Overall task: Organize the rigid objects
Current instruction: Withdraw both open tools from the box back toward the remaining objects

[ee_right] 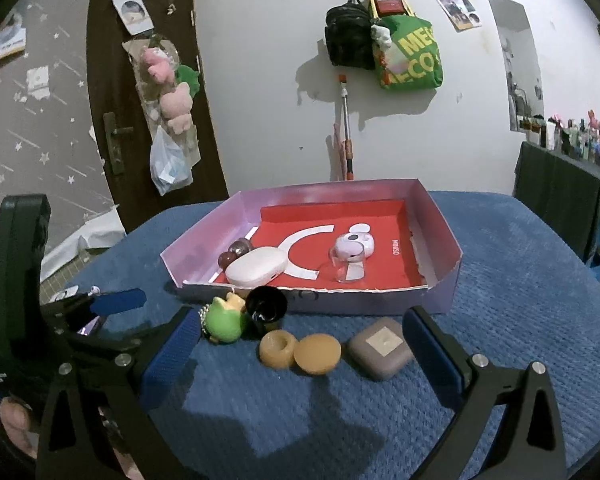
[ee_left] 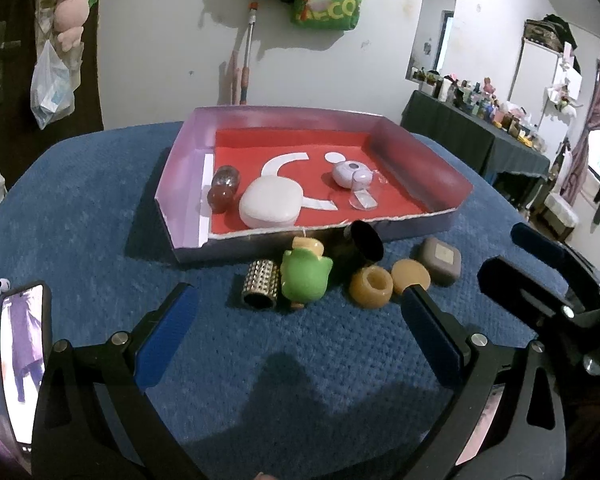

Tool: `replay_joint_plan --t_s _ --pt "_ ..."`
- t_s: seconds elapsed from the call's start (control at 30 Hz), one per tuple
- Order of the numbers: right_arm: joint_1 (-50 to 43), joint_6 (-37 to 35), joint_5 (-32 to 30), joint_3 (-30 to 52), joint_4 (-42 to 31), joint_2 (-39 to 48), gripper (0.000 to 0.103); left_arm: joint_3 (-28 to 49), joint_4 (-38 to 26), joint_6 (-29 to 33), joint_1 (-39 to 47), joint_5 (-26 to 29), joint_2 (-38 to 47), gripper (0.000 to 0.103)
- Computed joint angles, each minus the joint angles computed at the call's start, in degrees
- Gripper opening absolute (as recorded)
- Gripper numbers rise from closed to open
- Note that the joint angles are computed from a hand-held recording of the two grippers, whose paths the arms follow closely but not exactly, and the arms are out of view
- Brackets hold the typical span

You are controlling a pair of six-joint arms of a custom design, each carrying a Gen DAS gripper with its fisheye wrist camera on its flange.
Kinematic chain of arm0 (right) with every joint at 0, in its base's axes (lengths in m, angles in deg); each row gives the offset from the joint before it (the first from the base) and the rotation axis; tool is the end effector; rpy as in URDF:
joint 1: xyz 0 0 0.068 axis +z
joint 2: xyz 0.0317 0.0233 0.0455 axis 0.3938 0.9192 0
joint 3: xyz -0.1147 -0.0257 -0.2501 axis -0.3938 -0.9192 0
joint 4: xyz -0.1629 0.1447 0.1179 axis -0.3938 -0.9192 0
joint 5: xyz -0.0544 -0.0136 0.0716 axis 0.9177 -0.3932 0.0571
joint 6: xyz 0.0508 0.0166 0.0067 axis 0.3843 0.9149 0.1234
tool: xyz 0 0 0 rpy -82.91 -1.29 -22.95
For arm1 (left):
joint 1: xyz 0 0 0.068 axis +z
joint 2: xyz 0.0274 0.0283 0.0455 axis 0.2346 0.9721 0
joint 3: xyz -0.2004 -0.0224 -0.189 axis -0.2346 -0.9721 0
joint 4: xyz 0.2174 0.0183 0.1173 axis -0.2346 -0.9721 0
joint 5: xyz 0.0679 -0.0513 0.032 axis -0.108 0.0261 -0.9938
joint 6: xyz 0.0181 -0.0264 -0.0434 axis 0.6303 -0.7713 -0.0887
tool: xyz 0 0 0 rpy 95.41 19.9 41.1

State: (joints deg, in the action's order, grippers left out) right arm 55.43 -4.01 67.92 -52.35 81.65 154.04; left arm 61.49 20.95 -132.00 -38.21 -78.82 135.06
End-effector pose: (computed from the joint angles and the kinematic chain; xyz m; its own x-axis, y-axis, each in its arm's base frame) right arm 0.1823 0.1259 0.1260 -0.4166 -0.3029 -0.8571 -0.7169 0.6893 0.1049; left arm 0.1693 -0.1766 0.1296 -0.5968 -0.2652 -0.7573 -0.2534 0.9578 -0.1357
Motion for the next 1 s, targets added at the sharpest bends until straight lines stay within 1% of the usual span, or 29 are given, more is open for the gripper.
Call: replay_joint_plan --t_s 0.1,0.2,0.37,0.53,0.77,1.0 --pt "0.3 -0.4 1.2 -1.0 0.7 -0.6 0.103 -0.5 0.7 -0.8 -0.3 0.6 0.7 0.103" --pt "-0.1 -0.6 0.8 -1.3 0.5 -0.3 0.103 -1.0 2.1 -1.0 -0.7 1.4 1.3 0.103" --pt "0.0 -0.8 1.0 -1.8 0.9 0.3 0.103 -0.4 0.9 -2.1 -1.6 1.1 2.4 0.103" --pt "0.1 -1.0 1.3 -2.8 2.4 0.8 0.103 -0.4 0.9 -2.6 -1.5 1.3 2.8 0.103" --pt "0.0 -1.1 1.1 -2.7 2.3 0.9 0.103 -0.7 1.1 -2.7 -0.9 1.9 2.8 0.103" --pt "0.8 -1.2 2.9 -3.1 3.7 1.4 0.103 -0.4 -0.1 -3.9 -0.3 1.7 2.9 0.103"
